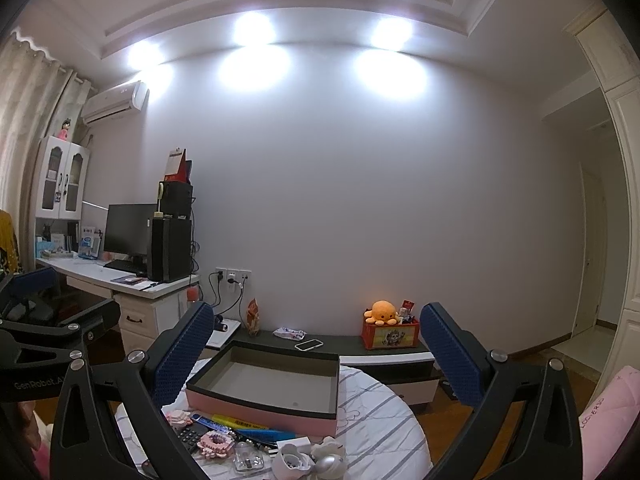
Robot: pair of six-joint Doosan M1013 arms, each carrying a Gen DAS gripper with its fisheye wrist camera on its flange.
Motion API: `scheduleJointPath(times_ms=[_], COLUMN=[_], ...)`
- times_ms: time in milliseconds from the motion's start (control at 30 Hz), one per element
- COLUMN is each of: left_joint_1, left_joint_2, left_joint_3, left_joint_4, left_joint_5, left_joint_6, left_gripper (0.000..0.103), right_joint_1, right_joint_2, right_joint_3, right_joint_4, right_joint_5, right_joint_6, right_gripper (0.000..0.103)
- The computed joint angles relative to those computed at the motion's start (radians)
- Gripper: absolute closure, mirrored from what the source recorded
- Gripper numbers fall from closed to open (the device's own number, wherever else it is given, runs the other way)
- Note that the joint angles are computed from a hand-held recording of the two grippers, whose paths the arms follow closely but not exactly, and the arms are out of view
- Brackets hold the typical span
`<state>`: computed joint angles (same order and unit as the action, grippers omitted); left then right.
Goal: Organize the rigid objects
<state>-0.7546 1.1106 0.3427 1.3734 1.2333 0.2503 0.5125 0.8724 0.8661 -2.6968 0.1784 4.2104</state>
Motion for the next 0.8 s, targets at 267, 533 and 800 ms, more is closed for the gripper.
scheduleJointPath(times_ms=[267, 533, 800], left_joint_1=[0.002, 0.002, 0.002], left_joint_2=[0.018, 0.021, -0.004], left_joint_3=[-0.036, -0.044, 0.009], left_joint_4=[-0.024, -0.024, -0.030], left_joint_5=[0.019, 0.034, 0.047], left_joint_6=[0.034, 0.041, 0.014], left_gripper=[0.000, 0.000, 0.000], right_joint_1=[-0.001, -0.001, 0.000], right_joint_2=[0.009, 0.009, 0.013], right_joint_3=[-0.017, -0.014, -0.018], right_joint_4=[0.004, -0.041, -0.066], right_joint_5=[-0.033, -0.037, -0.054], right_joint_6=[-0.001, 0.047, 0.068], right_gripper=[0.000, 0.000, 0.000])
